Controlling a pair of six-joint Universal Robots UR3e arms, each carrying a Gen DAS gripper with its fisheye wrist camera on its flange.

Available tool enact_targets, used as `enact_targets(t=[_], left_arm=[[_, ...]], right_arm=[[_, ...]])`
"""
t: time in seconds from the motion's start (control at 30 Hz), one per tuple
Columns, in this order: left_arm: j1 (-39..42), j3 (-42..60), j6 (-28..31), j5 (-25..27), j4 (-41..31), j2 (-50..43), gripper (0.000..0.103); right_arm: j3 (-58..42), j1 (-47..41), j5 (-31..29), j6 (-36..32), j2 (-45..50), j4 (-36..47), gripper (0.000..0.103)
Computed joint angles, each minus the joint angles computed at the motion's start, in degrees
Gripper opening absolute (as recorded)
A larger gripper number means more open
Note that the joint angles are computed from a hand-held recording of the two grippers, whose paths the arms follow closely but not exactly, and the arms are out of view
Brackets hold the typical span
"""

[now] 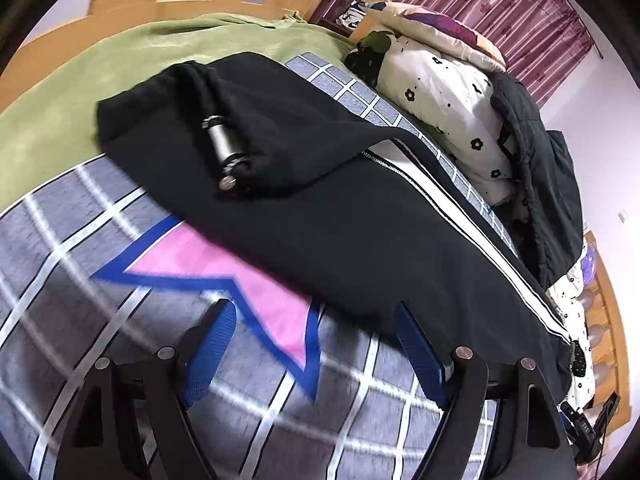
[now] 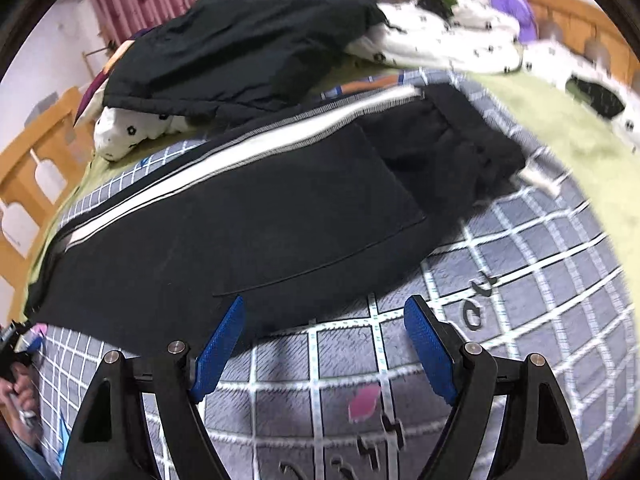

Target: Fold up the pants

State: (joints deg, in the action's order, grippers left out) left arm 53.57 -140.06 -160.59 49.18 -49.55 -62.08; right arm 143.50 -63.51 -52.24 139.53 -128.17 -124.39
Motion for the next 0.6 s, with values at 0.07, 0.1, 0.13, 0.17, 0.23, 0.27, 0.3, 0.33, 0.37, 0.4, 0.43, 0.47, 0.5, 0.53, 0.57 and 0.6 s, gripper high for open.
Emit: enact_targets(t=[0.07, 0.1, 0.13, 0.17, 0.23, 0.27, 0.3, 0.33, 0.37, 0.4, 0.43, 0.47, 0.5, 0.53, 0.57, 0.6], left_arm=[[-1.7, 0.2, -2.8, 0.2, 5.0, -3.4, 0.079], [-3.1, 0.9, -4.8, 0.6, 8.0, -5.9, 0.079], [-4.7, 2.1, -7.3, 1.2, 11.1, -9.0, 0.079], [-5.7, 3.0, -9.2, 1.5, 13.1, -11.2, 0.079], [-8.3, 5.4, -14.1, 3.2, 17.9, -16.3, 0.074], [-9.5, 6.5, -16.1, 4.4, 20.1, -18.4, 0.068], [-11.0, 7.8, -18.4, 6.0, 22.2, -20.5, 0.062], [-12.6, 9.4, -21.0, 7.8, 24.7, -23.2, 0.06], [-13.2, 10.1, -21.8, 8.4, 25.8, -24.4, 0.057], [-14.3, 11.2, -23.0, 9.7, 27.0, -25.9, 0.051], [-16.1, 12.8, -24.2, 12.5, 28.0, -27.3, 0.048], [-16.9, 13.5, -24.3, 14.0, 28.0, -27.7, 0.042], [-18.9, 15.1, -24.2, 17.6, 27.5, -28.1, 0.031], [-19.8, 15.9, -23.5, 19.6, 26.9, -28.0, 0.025], [-19.7, 16.1, -21.7, 19.6, 25.9, -27.1, 0.019], [-18.4, 15.5, -20.2, 17.9, 25.0, -25.5, 0.015]], right_arm=[[0.1, 2.5, -0.1, 4.5, 9.9, -9.8, 0.081], [-0.2, 4.0, -0.3, 7.6, 15.8, -15.9, 0.081], [-0.6, 5.0, -0.7, 9.6, 19.2, -19.6, 0.081], [-1.7, 7.0, -1.6, 12.6, 24.5, -24.8, 0.081], [-4.0, 10.4, -3.1, 16.4, 30.9, -32.2, 0.081], [-5.3, 12.3, -4.1, 18.1, 33.8, -35.8, 0.081], [-7.3, 14.3, -5.2, 19.8, 36.6, -37.9, 0.081], [-9.1, 15.9, -6.4, 21.3, 39.0, -39.6, 0.076], [-10.6, 17.0, -7.2, 22.7, 41.0, -41.1, 0.066], [-12.0, 17.8, -8.1, 24.0, 42.7, -42.4, 0.06], [-13.5, 18.8, -9.3, 25.9, 44.6, -43.8, 0.049], [-14.9, 19.2, -9.4, 27.2, 46.2, -44.2, 0.041], [-16.6, 19.3, -9.3, 27.0, 46.9, -42.5, 0.037], [-17.4, 19.1, -9.2, 26.2, 46.7, -41.2, 0.027], [-18.0, 18.8, -9.2, 25.6, 46.3, -40.2, 0.02], [-18.8, 18.0, -8.2, 24.8, 45.1, -37.5, 0.018]])
